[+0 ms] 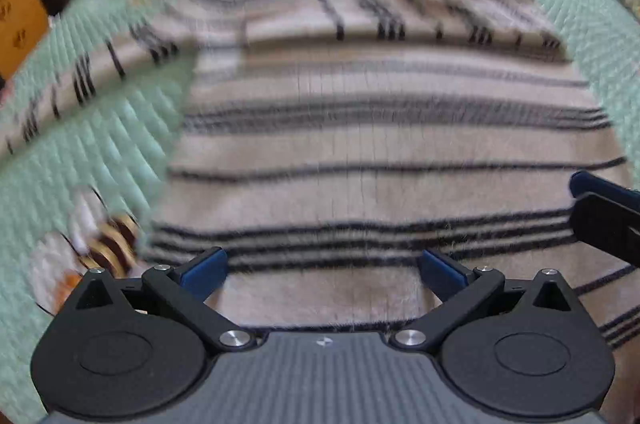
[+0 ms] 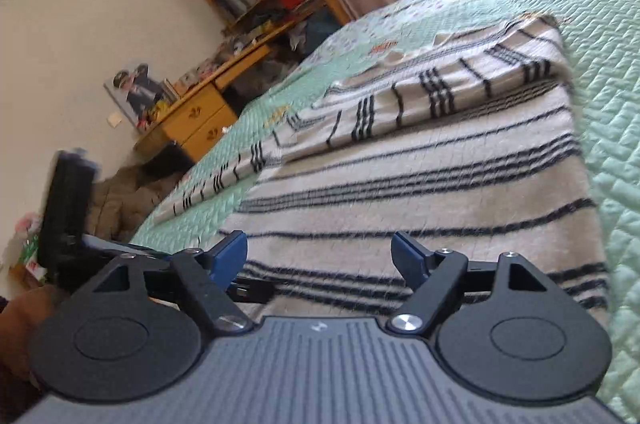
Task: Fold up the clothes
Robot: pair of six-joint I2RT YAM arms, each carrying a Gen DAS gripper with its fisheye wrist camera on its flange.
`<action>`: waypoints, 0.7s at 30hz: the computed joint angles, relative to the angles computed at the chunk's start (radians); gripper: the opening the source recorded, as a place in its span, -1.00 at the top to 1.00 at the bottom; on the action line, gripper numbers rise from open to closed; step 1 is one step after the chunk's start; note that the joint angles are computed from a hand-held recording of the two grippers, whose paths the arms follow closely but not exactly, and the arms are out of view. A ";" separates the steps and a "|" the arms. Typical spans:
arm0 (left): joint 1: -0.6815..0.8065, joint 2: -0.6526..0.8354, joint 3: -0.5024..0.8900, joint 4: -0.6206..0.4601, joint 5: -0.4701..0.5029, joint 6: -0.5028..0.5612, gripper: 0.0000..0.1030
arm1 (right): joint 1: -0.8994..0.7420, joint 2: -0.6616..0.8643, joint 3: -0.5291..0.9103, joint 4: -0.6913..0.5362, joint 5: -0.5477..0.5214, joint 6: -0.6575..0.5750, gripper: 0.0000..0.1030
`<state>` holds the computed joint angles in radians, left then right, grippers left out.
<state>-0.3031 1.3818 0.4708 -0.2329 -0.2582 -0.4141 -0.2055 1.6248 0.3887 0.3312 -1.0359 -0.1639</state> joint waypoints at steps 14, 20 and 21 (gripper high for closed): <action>-0.013 -0.010 -0.036 0.099 -0.052 0.022 -0.99 | -0.019 0.055 -0.012 0.147 0.112 0.102 -0.55; -0.071 -0.046 -0.084 0.109 -0.104 -0.032 -0.99 | 0.003 0.043 -0.032 0.157 0.121 0.107 -0.56; -0.086 -0.057 -0.093 0.104 -0.116 -0.041 -0.99 | 0.016 0.029 -0.037 0.141 0.127 0.096 -0.56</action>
<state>-0.3888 1.3246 0.3779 -0.1285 -0.3739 -0.4555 -0.1892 1.6535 0.3517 0.4723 -0.9088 -0.0680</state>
